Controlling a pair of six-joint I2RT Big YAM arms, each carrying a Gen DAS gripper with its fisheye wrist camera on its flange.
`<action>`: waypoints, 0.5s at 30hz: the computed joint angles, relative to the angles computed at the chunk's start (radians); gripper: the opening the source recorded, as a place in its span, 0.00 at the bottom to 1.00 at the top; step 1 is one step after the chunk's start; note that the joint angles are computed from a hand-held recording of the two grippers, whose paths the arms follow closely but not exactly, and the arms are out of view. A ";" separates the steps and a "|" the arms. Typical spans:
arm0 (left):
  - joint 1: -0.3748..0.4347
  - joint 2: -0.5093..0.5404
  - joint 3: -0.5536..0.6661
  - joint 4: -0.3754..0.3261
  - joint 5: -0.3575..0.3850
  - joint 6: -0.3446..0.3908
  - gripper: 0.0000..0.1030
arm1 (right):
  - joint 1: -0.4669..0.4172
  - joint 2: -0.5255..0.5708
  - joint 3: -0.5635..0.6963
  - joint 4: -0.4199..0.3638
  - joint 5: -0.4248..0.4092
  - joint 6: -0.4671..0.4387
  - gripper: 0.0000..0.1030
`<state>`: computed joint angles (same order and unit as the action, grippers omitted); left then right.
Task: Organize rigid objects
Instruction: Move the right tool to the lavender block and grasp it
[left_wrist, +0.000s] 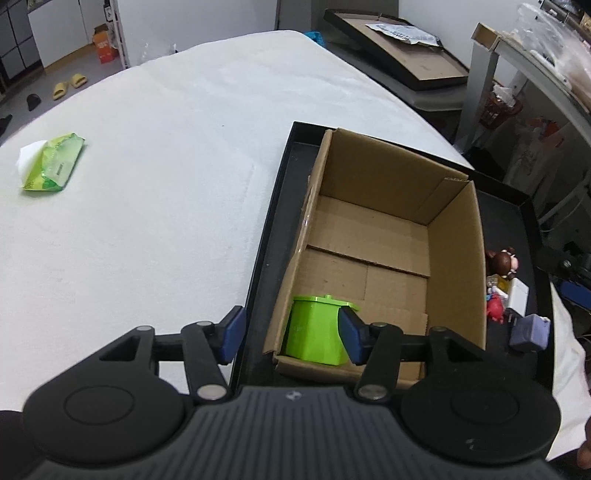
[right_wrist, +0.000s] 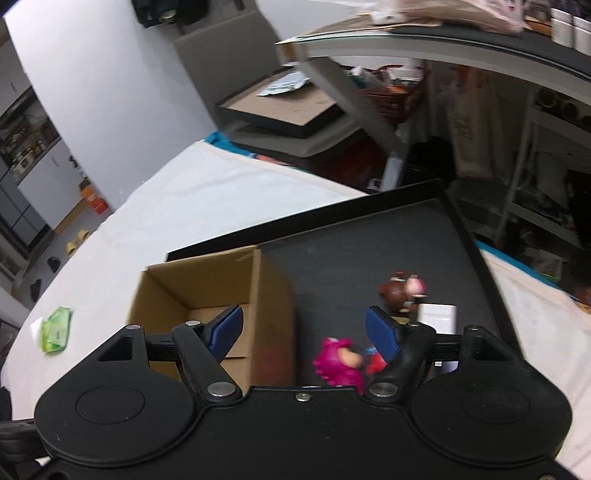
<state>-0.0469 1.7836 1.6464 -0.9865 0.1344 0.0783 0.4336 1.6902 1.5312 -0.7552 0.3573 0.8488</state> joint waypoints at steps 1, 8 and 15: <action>-0.003 0.000 -0.001 0.002 -0.009 -0.004 0.52 | -0.004 -0.005 -0.008 -0.006 0.002 0.005 0.71; -0.030 -0.013 -0.019 0.023 -0.075 -0.028 0.53 | -0.067 -0.065 -0.112 0.037 -0.078 0.078 0.71; -0.059 -0.012 -0.022 0.031 -0.138 -0.053 0.53 | -0.117 -0.124 -0.230 0.125 -0.172 0.128 0.71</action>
